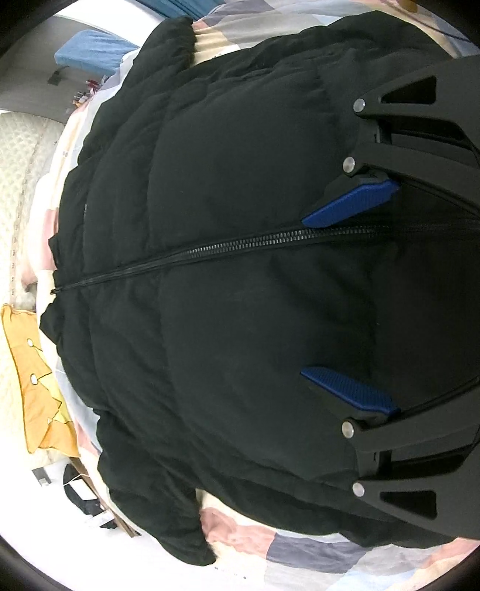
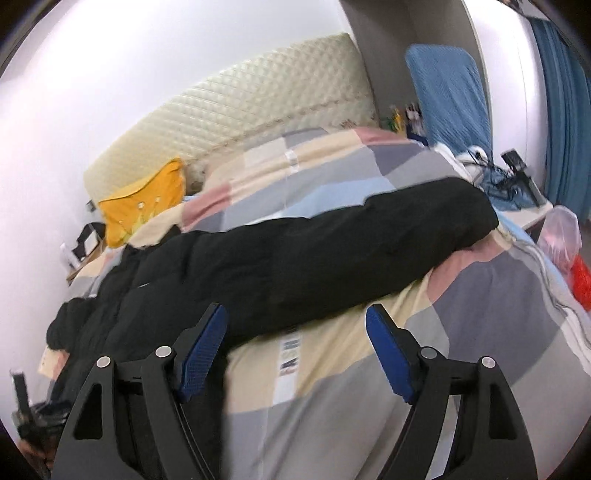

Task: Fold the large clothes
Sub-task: 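Grasp the sleeve cuff with the right gripper and lift it up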

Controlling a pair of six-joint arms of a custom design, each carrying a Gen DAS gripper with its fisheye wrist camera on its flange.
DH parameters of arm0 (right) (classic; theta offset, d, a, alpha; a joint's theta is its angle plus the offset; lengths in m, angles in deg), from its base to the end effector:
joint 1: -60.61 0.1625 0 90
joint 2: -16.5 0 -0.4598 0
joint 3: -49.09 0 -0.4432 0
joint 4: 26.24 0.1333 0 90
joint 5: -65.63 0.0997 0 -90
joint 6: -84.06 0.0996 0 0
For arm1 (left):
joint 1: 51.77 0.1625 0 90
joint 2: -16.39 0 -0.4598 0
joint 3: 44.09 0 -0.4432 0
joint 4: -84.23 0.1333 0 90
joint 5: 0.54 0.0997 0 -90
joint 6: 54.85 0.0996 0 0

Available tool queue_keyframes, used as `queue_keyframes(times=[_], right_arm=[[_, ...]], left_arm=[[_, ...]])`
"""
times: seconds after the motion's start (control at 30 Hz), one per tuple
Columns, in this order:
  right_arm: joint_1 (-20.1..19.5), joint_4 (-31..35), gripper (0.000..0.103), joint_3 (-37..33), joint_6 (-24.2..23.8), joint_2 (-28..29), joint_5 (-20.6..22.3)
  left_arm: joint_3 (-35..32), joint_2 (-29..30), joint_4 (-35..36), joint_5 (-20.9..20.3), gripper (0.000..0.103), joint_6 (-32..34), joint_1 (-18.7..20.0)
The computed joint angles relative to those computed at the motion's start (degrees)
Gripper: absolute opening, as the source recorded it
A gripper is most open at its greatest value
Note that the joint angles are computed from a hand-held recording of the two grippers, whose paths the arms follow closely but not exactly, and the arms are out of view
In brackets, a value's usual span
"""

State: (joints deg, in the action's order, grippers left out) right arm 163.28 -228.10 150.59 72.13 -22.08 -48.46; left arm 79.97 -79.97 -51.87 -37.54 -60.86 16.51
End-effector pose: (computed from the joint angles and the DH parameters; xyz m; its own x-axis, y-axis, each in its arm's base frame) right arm 0.2429 -0.6580 0.0701 -0.9077 -0.0346 0.4182 -0.3390 0.6477 -0.6823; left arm 0.0294 -0.5015 0.3880 -0.6856 -0.1037 -0.7206 0.2809 0.8755 -0.3933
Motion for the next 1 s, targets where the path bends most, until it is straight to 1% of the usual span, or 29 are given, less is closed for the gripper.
queue_keyframes(times=[0.07, 0.17, 0.23, 0.37, 0.47, 0.5, 0.57, 0.63, 0.73, 0.83, 0.9, 0.93, 0.97, 1.0], right_arm=[[-1.7, 1.4, 0.077, -1.6, 2.7, 0.6, 0.3], [-5.0, 3.5, 0.077, -3.6, 8.4, 1.4, 2.9], [-6.5, 4.6, 0.077, -5.1, 10.8, 2.1, 3.2], [-9.9, 4.7, 0.077, -8.0, 17.3, 3.7, 5.7], [-12.2, 4.6, 0.077, -10.1, 24.4, 4.9, 8.4], [-12.4, 4.6, 0.078, -10.8, 25.1, 5.2, 8.8], [-12.7, 2.8, 0.078, -12.3, 24.8, 6.2, 9.3], [-13.1, 0.9, 0.078, -13.3, 25.2, 7.0, 11.2], [-13.3, 0.1, 0.076, -15.2, 26.8, 7.9, 12.9], [-13.7, -2.4, 0.068, -16.1, 27.8, 8.6, 14.0], [-13.5, -1.7, 0.053, -16.7, 27.4, 8.7, 12.1], [-13.6, -0.7, 0.049, -17.0, 26.3, 8.6, 11.3], [-13.5, -0.3, 0.039, -17.1, 25.9, 8.5, 9.9], [-13.8, -0.9, 0.034, -16.6, 26.5, 8.3, 10.0]], left_arm=[[-0.3, 0.5, 0.0, -0.3, 0.078, -0.2, 0.4], [-0.6, 1.0, 0.1, -0.7, 0.078, -0.6, 0.8], [-0.7, 1.3, -0.1, -1.1, 0.078, -0.6, 1.1], [-1.1, 2.2, -0.1, -1.0, 0.079, -1.1, 1.5], [-0.9, 2.3, -0.6, -0.8, 0.079, -0.7, 1.5], [-1.0, 2.3, -0.6, -0.9, 0.079, -0.8, 1.5], [-1.0, 2.3, -0.7, -1.2, 0.079, -0.8, 1.7], [-1.0, 2.4, -0.9, -1.3, 0.079, -0.7, 1.7], [-1.0, 2.5, -1.0, -1.1, 0.079, -0.6, 1.7], [-1.0, 2.6, -1.3, -1.2, 0.079, -0.4, 1.7], [-1.1, 2.8, -1.7, -1.5, 0.079, -0.1, 1.9], [-1.2, 2.9, -1.9, -1.6, 0.079, 0.0, 2.0], [-1.3, 3.0, -2.1, -1.9, 0.08, -0.1, 2.2], [-1.3, 3.0, -2.4, -2.1, 0.08, -0.1, 2.3]])
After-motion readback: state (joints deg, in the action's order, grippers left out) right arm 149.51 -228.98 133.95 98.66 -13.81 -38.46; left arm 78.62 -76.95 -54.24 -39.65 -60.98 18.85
